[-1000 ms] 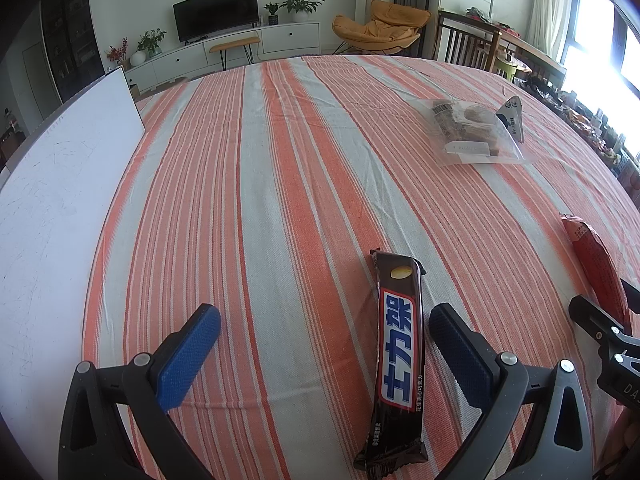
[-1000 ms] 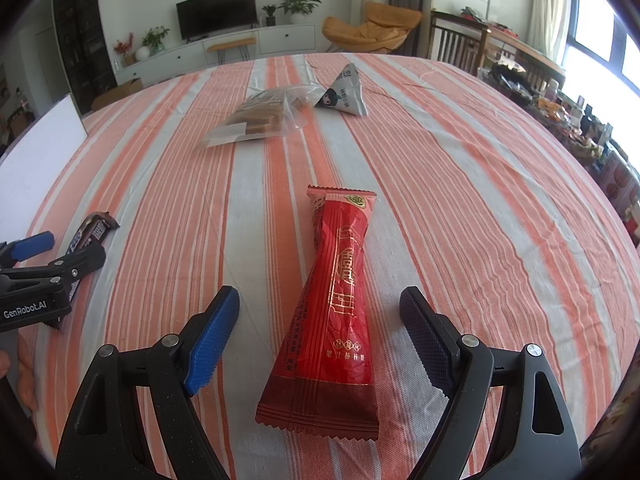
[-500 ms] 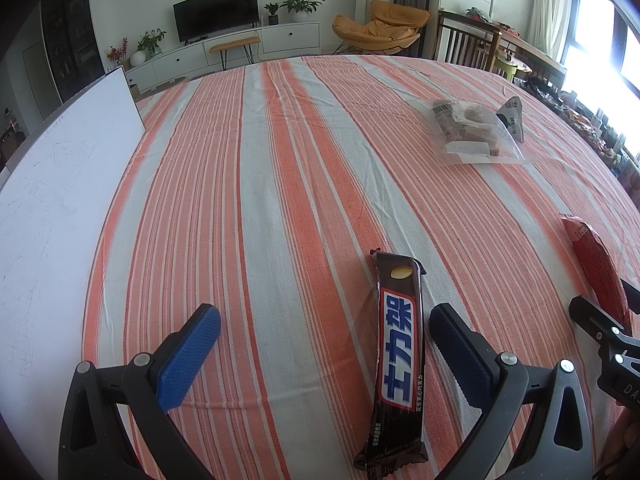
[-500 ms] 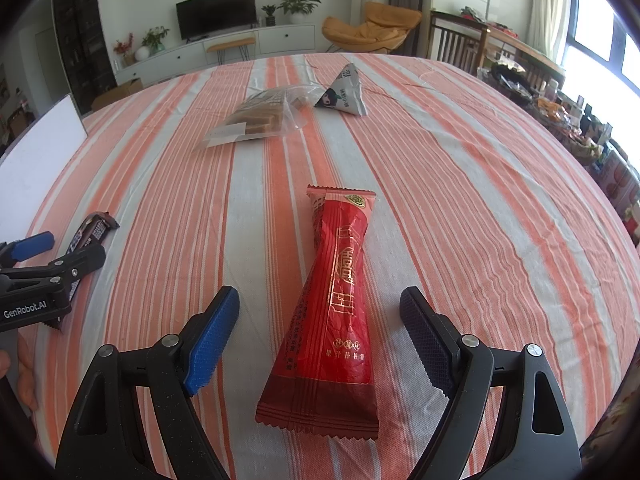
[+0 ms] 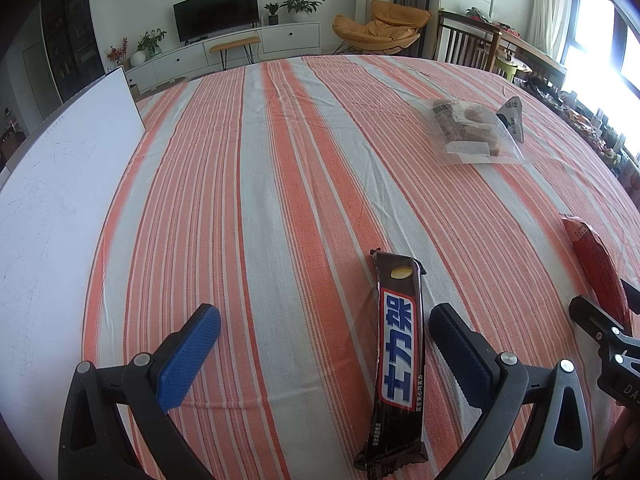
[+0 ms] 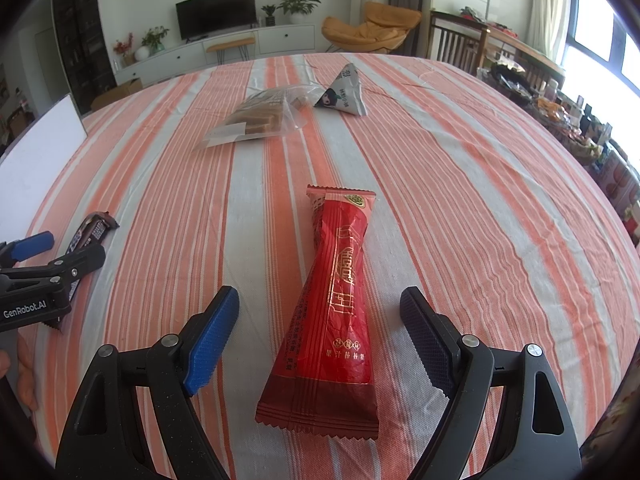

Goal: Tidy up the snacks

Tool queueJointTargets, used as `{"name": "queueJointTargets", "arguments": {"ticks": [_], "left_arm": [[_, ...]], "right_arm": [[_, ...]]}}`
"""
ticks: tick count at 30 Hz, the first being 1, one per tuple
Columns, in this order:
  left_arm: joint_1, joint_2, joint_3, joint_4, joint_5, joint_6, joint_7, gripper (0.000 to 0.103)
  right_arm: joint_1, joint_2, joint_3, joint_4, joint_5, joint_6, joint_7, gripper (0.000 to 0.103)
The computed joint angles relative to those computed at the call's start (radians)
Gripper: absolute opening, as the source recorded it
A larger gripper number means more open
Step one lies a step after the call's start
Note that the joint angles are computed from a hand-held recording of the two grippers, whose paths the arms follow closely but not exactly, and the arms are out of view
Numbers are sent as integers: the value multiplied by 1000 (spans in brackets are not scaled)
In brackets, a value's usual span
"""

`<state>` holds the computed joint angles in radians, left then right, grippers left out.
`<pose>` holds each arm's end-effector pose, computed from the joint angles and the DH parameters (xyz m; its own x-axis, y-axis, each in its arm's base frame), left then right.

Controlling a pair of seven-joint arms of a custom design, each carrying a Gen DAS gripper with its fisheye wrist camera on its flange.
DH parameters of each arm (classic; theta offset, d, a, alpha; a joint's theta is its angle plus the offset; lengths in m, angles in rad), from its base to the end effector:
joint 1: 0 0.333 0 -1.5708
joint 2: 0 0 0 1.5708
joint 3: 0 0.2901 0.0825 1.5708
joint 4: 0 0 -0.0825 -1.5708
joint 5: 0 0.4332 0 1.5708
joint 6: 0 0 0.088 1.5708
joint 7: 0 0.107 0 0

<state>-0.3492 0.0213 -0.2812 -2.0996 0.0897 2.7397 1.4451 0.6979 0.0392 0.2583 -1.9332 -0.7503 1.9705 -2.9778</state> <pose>0.5110 -0.3765 0.4294 -0.5437 -0.8392 0.0025 -0.6831 0.4408 -0.5823 0.3938 0.4799 0.4353 -0.4545 -0.8907 -0.0083 -0.6911 0.3585 -0.6276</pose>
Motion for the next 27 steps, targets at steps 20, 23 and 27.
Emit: {"name": "queueJointTargets", "arguments": {"ticks": [20,23,27], "left_arm": [[-1,7,-3,35,-36,-83,40,103],[-4,29,-8,97,-77,-199,114,102],[-7,-23,-9,47,-112,-155,165,20]], "right_arm": [[-4,-12,-2,-6,44,13,-22,85],[-37,-26,-19,5,225,64,-202,85],[-65,-55,-24,-3,286,50,-266,15]]}}
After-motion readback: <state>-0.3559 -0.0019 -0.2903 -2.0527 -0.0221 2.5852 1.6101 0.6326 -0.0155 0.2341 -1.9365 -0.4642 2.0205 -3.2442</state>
